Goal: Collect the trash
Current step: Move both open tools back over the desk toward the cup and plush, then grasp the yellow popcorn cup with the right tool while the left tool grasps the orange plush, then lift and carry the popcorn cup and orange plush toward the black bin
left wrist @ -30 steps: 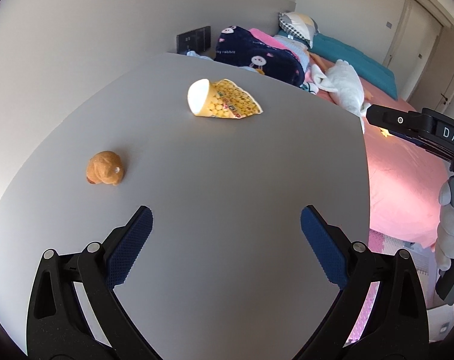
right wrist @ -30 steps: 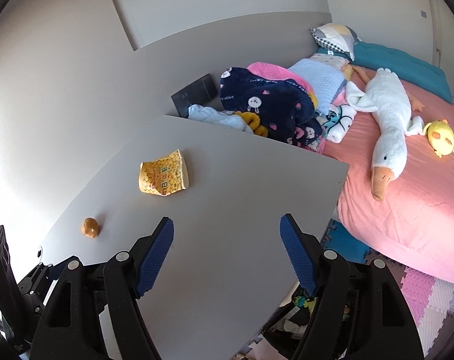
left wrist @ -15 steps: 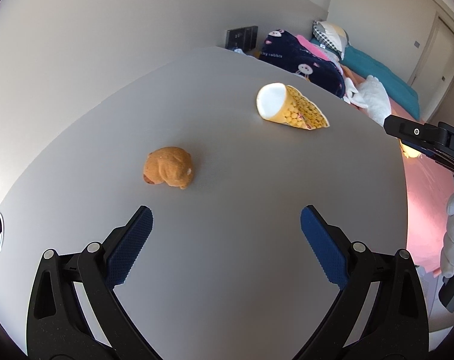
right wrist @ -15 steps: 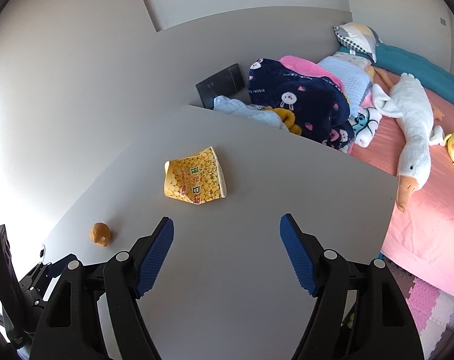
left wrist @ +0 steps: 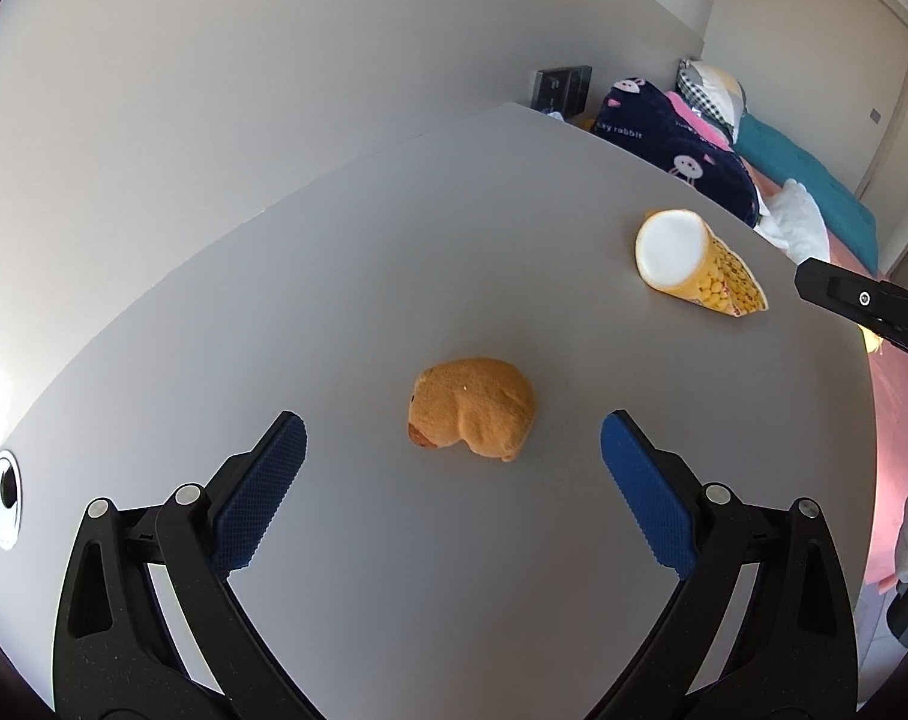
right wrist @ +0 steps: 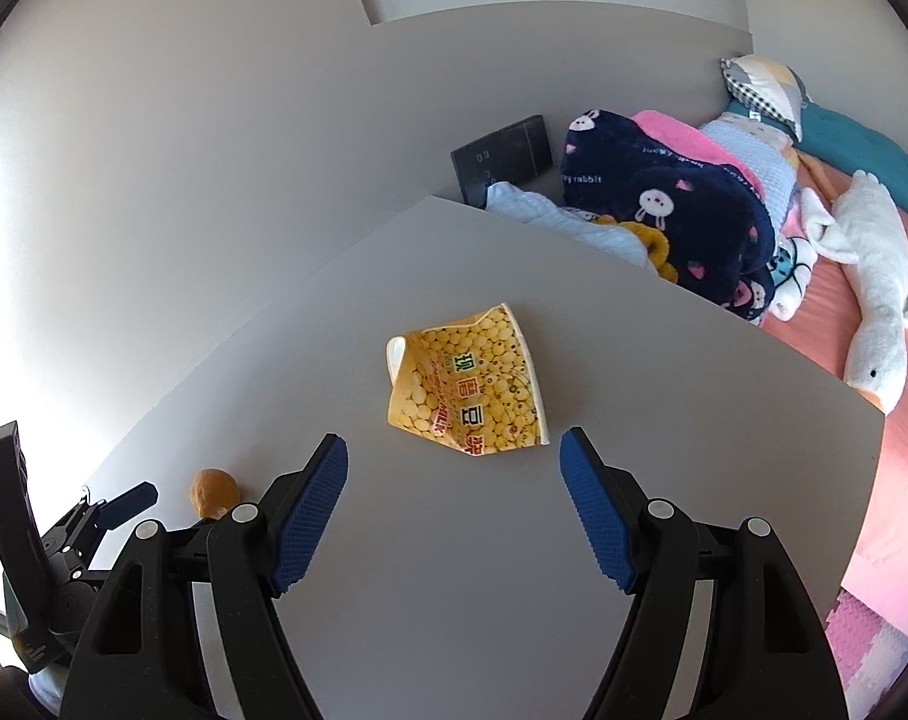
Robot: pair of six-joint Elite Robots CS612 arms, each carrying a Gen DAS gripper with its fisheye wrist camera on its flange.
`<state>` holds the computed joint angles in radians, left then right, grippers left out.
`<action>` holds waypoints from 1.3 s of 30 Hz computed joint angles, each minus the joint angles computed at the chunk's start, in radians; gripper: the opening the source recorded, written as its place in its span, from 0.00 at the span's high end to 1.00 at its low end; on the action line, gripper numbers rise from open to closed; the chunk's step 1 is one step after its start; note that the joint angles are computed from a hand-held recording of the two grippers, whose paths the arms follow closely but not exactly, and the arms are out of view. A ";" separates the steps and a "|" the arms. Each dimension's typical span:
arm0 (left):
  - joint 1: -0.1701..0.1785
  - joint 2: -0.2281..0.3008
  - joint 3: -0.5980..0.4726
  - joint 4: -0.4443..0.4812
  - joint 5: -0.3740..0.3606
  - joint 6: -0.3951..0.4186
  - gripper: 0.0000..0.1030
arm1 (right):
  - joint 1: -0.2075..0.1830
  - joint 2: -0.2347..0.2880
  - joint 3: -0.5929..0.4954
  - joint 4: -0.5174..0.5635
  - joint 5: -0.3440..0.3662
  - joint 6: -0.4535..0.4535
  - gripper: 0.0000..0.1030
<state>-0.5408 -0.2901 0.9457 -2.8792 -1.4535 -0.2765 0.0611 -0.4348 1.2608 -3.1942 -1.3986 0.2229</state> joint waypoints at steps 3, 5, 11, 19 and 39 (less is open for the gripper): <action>0.004 0.018 -0.035 0.024 -0.002 0.000 0.13 | 0.006 0.016 -0.038 0.044 -0.012 -0.014 0.28; 0.006 0.028 -0.056 0.045 -0.008 -0.007 0.17 | 0.010 0.029 -0.066 0.074 -0.024 -0.016 0.28; 0.006 0.044 -0.083 0.065 -0.005 0.013 0.32 | 0.017 0.060 -0.142 0.164 -0.042 -0.048 0.35; 0.007 0.052 -0.101 0.069 -0.014 0.041 0.55 | 0.026 0.105 -0.231 0.244 -0.069 -0.104 0.55; -0.002 0.040 -0.086 0.047 -0.016 0.060 0.55 | 0.035 0.096 -0.232 0.243 -0.106 -0.216 0.65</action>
